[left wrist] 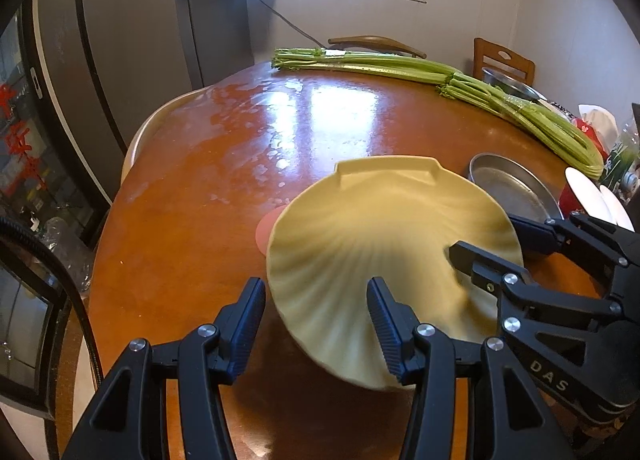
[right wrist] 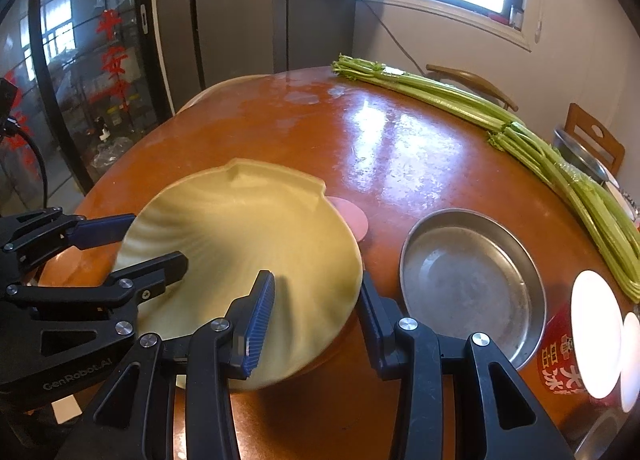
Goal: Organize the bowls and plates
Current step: 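Lower the cream plate onto the pink plate and open the left gripper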
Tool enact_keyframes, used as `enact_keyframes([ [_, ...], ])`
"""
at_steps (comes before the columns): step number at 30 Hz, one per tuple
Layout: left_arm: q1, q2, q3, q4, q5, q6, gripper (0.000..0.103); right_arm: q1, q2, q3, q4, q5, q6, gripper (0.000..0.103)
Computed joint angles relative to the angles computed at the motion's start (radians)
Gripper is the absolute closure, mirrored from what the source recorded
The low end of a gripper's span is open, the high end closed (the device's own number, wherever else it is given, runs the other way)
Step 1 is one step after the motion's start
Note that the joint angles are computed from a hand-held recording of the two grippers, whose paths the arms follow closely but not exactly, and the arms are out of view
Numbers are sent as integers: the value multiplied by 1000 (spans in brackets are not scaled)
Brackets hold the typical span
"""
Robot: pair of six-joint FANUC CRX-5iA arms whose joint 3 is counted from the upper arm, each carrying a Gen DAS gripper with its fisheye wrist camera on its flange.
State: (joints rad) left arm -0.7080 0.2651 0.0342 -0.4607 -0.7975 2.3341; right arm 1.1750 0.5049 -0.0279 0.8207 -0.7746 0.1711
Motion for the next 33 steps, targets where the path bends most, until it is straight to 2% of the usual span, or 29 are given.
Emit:
enact_keyframes([
  [8, 9, 0, -6, 9, 4, -4, 50, 6, 8, 10, 5, -20, 2, 59],
  [14, 11, -4, -11, 10, 13, 1, 50, 4, 6, 11, -1, 2, 11, 57],
  [28, 12, -24, -31, 15, 38, 4, 50, -1, -7, -5, -1, -2, -38, 55],
  [33, 11, -28, -33, 10, 35, 13, 51, 11, 10, 15, 9, -26, -5, 49],
])
